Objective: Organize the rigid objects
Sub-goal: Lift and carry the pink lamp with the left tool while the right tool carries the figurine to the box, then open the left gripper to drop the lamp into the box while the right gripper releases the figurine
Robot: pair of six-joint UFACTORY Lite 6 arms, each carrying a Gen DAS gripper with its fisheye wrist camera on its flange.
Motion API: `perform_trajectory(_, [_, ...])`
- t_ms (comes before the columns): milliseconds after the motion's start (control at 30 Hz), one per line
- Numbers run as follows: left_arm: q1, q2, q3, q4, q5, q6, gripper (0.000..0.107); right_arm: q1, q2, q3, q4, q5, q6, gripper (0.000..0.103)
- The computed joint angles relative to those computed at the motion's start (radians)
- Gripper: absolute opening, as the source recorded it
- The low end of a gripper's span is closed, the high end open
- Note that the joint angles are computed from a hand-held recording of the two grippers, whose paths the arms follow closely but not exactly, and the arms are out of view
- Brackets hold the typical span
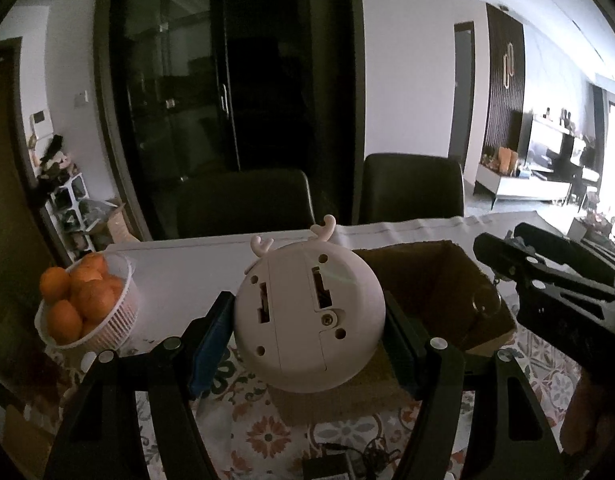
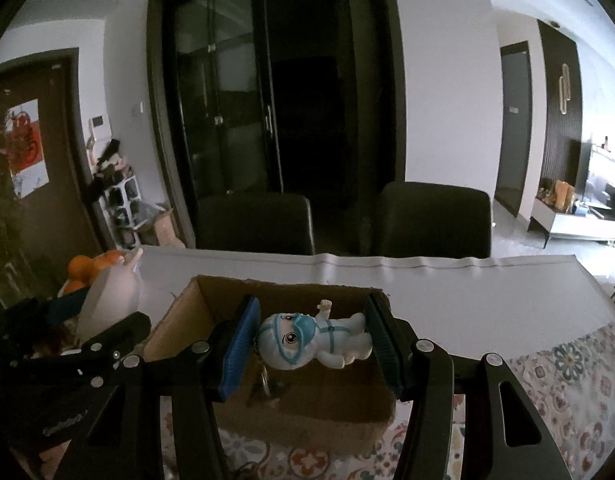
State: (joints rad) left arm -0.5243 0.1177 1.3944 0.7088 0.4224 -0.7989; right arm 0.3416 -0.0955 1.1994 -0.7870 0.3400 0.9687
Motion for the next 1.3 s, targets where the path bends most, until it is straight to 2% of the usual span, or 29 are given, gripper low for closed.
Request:
perform_trajectory(133, [0.015,0.081,0.08,-0.109,0.013,0.124,0.07,-0.029,0.061,0.047,0.061,-0.007,-0.076,0.055])
perform_trajectory(300, [0.025,0.192,0.198,-0.242,0.058,0.267,0.07,-0.067,0.13,0.1,0.279,-0.023,-0.289,0.055])
perform_trajectory(467, [0.028,0.258,0.253,-0.292,0.084,0.31,0.07,-0.079,0.166,0.105,0.339,-0.023,-0.339,0.056])
perform_trajectory(600, [0.011,0.263,0.249,-0.215,0.082,0.242,0.075,-0.085,0.184,0.104,0.399,-0.023,-0.393,0.056])
perform_trajectory(667, [0.014,0.251,0.234,-0.214,0.079,0.241,0.075,-0.091,0.185,0.101,0.427,-0.022,-0.41,0.061])
perform_trajectory(700, [0.014,0.252,0.237,-0.21,0.08,0.236,0.075,-0.092,0.182,0.096,0.419,-0.023,-0.397,0.065])
perform_trajectory(800, [0.012,0.214,0.185,-0.163,0.064,0.182,0.075,-0.082,0.169,0.085,0.357,-0.012,-0.33,0.066])
perform_trajectory(900, [0.014,0.172,0.14,-0.173,0.053,0.184,0.076,-0.066,0.141,0.065,0.309,0.001,-0.276,0.071])
perform_trajectory(1100, [0.008,0.06,0.033,-0.137,0.029,0.122,0.085,-0.009,0.041,-0.01,0.09,0.033,-0.054,0.078])
perform_trajectory(1300, [-0.038,-0.061,-0.076,0.01,0.053,-0.044,0.094,0.05,-0.06,-0.079,-0.036,0.096,0.079,0.082])
